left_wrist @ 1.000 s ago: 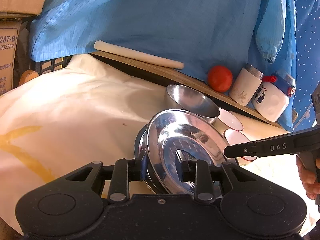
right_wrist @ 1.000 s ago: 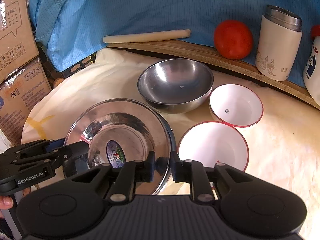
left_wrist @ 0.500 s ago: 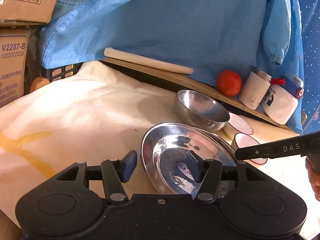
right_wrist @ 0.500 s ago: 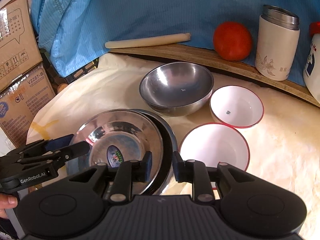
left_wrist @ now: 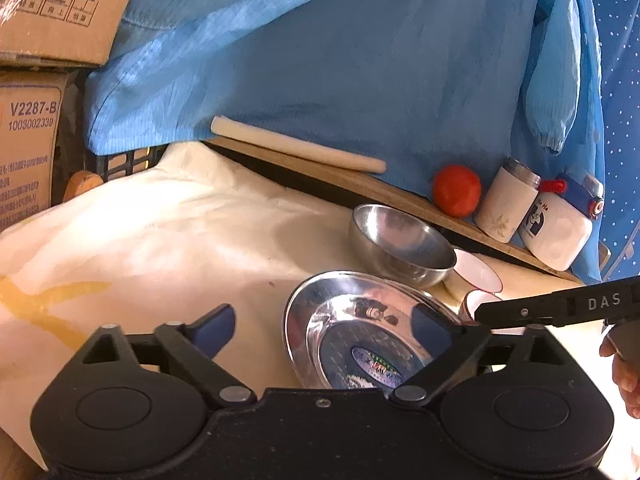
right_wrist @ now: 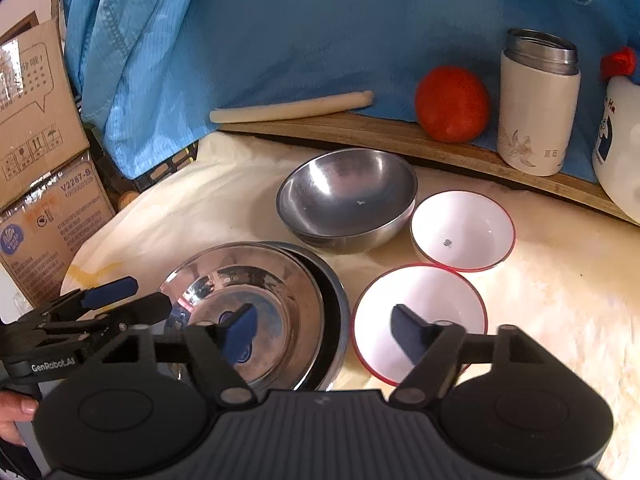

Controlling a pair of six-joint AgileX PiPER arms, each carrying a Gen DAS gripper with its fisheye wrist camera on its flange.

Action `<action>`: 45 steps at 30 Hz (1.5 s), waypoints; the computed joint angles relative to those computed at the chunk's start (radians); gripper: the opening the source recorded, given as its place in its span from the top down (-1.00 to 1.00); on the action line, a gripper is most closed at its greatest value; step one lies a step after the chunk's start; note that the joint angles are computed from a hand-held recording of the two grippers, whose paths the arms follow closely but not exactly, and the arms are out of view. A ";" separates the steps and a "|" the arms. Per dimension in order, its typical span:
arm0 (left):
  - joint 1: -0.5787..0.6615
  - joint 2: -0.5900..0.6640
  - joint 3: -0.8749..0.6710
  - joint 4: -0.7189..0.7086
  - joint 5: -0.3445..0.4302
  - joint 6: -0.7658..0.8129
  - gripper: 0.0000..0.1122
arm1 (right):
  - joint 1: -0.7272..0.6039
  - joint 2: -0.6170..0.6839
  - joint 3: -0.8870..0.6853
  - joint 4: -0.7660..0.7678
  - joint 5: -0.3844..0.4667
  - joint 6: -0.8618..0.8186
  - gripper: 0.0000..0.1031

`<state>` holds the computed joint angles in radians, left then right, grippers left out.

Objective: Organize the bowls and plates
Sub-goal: 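Move the left gripper toward the steel bowl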

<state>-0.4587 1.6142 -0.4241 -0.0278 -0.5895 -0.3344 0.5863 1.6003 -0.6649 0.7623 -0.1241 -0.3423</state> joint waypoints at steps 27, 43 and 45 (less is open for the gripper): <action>0.134 0.230 -0.503 0.784 0.351 -0.733 -0.82 | -0.246 0.038 0.019 -1.139 -0.205 1.153 -0.94; 0.110 0.406 -0.730 1.322 0.382 -1.292 -0.82 | -0.339 0.246 -0.221 -1.421 -0.268 1.447 -0.88; 0.118 0.416 -0.741 1.359 0.365 -1.339 -0.82 | -0.340 0.275 -0.256 -1.459 -0.255 1.480 -0.82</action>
<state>-0.3410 2.0303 -1.1652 1.3314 -0.2240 -1.6737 0.2466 1.8755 -0.9204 -0.6963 -0.3792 1.1380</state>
